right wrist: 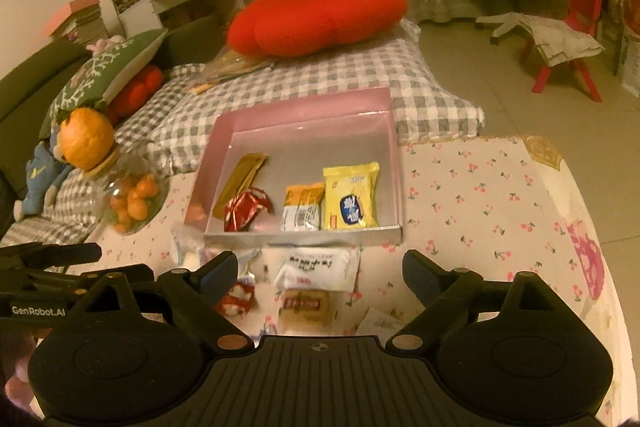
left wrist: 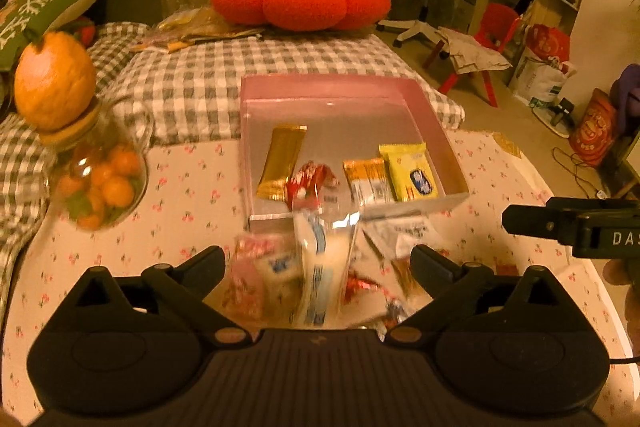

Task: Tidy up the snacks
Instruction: 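Move both open tools back toward the snacks on the sheet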

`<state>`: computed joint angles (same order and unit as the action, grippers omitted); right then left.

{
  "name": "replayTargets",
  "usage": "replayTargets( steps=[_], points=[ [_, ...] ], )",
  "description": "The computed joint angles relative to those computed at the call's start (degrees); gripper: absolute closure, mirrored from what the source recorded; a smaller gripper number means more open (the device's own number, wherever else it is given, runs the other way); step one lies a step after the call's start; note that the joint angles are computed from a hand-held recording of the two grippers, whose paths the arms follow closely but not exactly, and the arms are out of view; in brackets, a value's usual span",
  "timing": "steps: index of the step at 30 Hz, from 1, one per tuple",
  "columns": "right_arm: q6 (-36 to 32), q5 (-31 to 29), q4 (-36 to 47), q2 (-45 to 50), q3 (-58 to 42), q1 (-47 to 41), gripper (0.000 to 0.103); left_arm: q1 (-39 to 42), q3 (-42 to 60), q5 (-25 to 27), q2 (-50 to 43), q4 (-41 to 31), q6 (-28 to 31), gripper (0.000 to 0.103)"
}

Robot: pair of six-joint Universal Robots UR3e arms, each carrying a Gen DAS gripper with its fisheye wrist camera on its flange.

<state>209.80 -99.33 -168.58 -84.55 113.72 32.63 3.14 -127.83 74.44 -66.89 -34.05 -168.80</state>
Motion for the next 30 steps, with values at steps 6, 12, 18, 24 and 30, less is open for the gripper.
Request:
replayTargets(
  steps=[6, 12, 18, 24, 30],
  points=[
    [-1.15, -5.46, -1.52, -0.21, 1.99, 4.24, 0.007, 6.18, -6.68, -4.59, 9.47, -5.35, -0.01, 0.002],
    [-0.89, -5.69, -4.70, -0.75, 5.45, 5.36, 0.007, 11.85, -10.70, -7.93, 16.68, -9.67, 2.93, 0.002],
    [-2.82, -6.41, -7.72, -0.55, 8.27, 6.28, 0.006, 16.45, -14.90, -9.71, 24.17, -13.49, 7.43, 0.000],
    [-4.43, -5.87, -9.55, 0.05, 11.09, 6.80, 0.006, 20.02, -19.78, -11.97, 30.70, -17.45, 12.18, 0.000],
    [-6.84, -6.06, -10.42, 1.85, 13.11, 7.43, 0.006, 16.99, -24.07, -12.24, 29.01, -10.96, 14.03, 0.001]
  ],
)
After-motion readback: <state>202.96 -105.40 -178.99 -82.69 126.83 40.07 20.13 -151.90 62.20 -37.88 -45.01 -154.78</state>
